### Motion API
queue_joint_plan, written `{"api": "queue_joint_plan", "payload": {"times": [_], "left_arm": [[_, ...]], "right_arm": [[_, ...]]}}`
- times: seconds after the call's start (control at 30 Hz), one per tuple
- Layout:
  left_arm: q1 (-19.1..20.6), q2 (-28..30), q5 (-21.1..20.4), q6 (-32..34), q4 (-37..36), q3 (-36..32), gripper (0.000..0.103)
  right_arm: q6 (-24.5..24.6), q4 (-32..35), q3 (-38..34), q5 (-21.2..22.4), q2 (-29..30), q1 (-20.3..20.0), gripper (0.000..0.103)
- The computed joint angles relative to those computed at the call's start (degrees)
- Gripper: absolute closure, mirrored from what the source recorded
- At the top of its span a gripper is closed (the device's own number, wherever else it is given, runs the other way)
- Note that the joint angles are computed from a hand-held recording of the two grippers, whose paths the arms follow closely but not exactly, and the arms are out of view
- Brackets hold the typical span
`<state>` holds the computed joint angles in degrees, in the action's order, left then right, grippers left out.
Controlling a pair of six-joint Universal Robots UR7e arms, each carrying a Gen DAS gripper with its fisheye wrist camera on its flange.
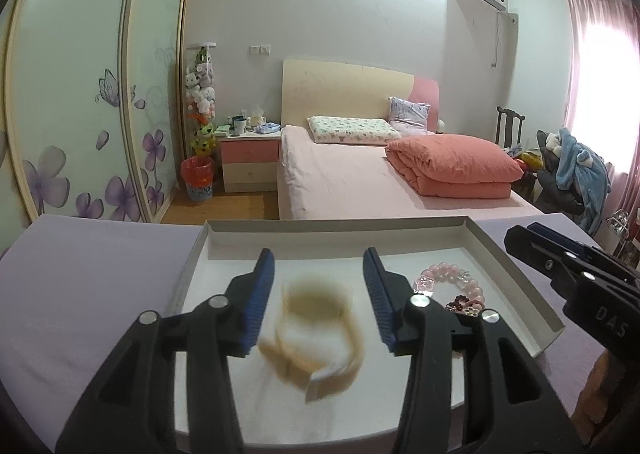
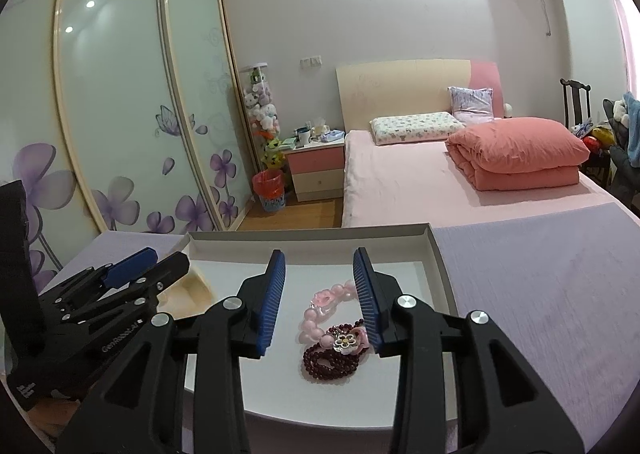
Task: Organize jewelry
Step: 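Open both tools to release the bracelet and watch in the tray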
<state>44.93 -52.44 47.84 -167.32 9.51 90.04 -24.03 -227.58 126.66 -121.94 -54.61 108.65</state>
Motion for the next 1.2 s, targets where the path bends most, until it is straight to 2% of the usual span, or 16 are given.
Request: {"api": "queue_joint_plan", "payload": {"times": [0.73, 0.97, 1.2], "left_arm": [[0.59, -1.20, -1.69, -2.67, 1.26, -0.11, 0.054], [-1.14, -6.68, -4.35, -4.05, 2.04, 4.45, 0.051], [-5.25, -15.46, -7.01, -5.01, 2.88, 14.21, 0.045]], "right_arm": [[-0.20, 0.06, 0.21, -0.53, 0.57, -0.18, 0.066], [0.66, -0.17, 1.73, -2.78, -0.24, 1.62, 0.066], [4.35, 0.82, 7.78, -6.73, -2.63, 4.59, 0.064]]}}
